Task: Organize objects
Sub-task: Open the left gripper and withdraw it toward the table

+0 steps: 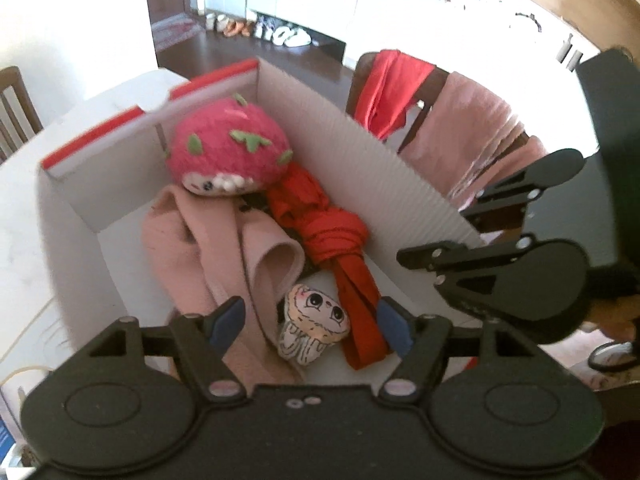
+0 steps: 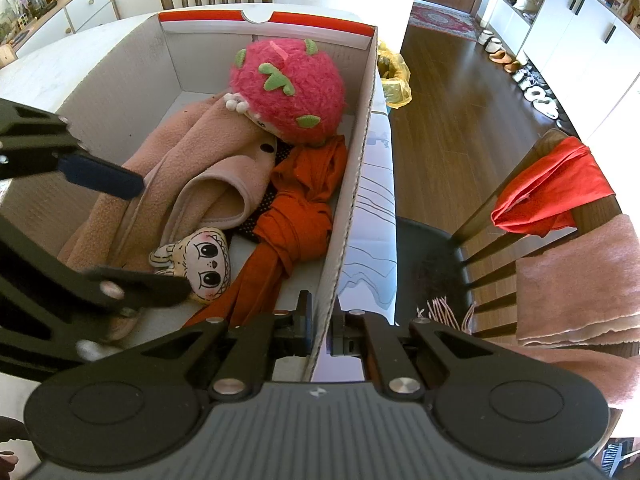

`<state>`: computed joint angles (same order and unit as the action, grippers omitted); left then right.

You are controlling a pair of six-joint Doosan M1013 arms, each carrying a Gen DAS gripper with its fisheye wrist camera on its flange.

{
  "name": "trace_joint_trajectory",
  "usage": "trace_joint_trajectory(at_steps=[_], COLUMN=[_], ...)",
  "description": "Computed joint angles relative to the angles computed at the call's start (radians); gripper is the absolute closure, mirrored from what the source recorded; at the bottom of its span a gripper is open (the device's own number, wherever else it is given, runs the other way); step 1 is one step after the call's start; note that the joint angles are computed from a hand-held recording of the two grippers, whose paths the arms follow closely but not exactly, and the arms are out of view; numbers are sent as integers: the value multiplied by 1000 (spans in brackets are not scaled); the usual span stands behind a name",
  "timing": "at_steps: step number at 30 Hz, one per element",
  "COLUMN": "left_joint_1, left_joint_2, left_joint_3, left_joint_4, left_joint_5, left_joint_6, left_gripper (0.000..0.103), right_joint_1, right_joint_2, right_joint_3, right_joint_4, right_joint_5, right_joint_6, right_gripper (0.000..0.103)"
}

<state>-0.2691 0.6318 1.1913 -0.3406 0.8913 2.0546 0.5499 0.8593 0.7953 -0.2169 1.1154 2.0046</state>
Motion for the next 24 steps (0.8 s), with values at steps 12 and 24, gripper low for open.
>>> trace_joint_trajectory(at_steps=[12,24], left_joint_1=[22,41], left_joint_2=[-94,-182], left_joint_3=[119,233], left_joint_4=[-41,72], left_joint_5=[-179,-333], left_joint_6=[-43,-219], left_gripper=[30,26], right_joint_1=[0,-8], right_joint_2=[-8,-16], right_joint_3=[8,26], right_joint_4=[-5,24], right_joint_5=[2,-23], right_joint_6=[-7,-100], right_gripper=[97,97])
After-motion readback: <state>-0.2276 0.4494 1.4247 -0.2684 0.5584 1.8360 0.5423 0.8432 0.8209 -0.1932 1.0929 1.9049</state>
